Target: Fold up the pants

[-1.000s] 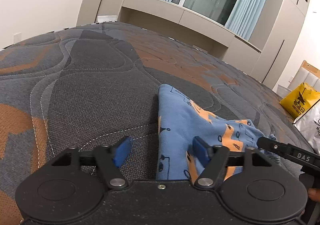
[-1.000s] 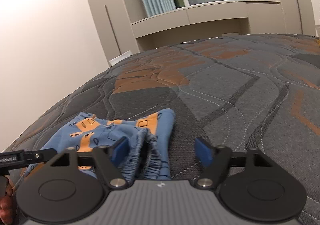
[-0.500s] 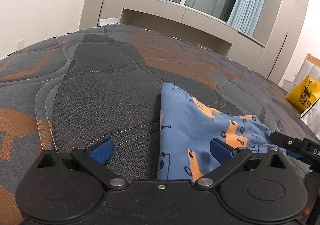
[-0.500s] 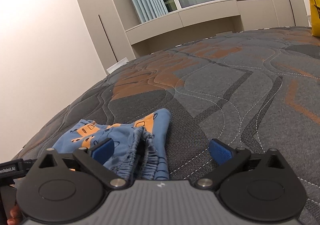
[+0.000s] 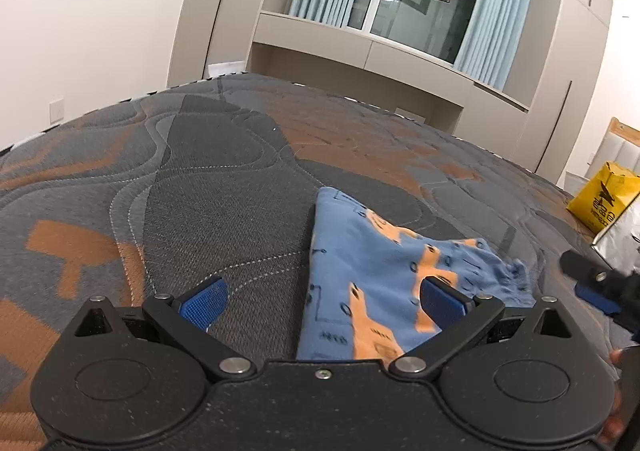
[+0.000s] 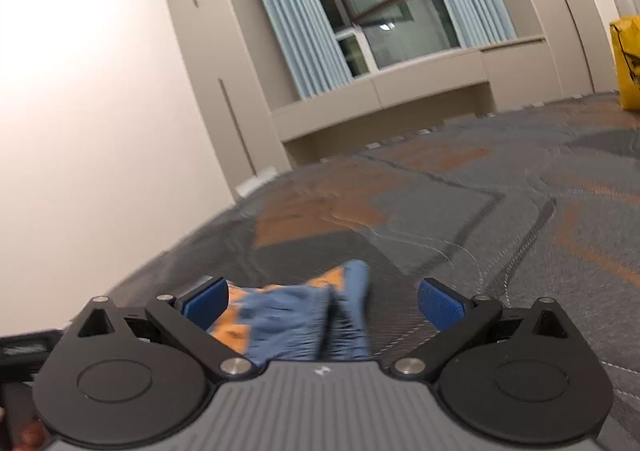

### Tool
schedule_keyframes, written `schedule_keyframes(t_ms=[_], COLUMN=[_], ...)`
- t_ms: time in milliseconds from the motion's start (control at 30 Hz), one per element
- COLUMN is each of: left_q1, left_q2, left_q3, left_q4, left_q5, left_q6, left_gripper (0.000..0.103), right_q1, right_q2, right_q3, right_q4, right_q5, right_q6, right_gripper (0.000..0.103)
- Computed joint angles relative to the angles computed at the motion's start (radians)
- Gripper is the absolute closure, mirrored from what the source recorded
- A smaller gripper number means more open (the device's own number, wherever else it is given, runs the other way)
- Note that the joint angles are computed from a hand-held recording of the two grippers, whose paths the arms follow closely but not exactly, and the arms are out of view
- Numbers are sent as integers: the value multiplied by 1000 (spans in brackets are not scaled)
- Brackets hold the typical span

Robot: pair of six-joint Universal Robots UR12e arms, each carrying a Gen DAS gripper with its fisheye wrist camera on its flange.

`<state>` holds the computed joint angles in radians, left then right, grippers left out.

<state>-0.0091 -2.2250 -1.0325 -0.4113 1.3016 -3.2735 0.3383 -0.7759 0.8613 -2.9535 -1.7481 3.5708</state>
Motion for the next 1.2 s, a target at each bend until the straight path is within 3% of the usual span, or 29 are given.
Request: schedule_keyframes(t_ms=[133,367,533,767,1200], left_q1=[-2,2,14,32,48], left_q2=[45,131,190,242,302], left_q3=[-65,-195,-310,-408,-519], left_q4=[35,109,208,249,308], left_q5=[-18,-35,-43,-56,-41], left_q6=[22,60,31,19,12], left_gripper=[1,1,1,1,1], right_q1=[19,62,86,119,163], right_q2=[-43,-95,-134,-182,-213], right_q3=[49,126,200,286,352], right_q4=[-25,-84,-122,-134,-161], right_q5=[-16,-109,-142,-204,-253], right_q6=[2,-75,-99,-76,-140], right_gripper=[0,0,0,0,0])
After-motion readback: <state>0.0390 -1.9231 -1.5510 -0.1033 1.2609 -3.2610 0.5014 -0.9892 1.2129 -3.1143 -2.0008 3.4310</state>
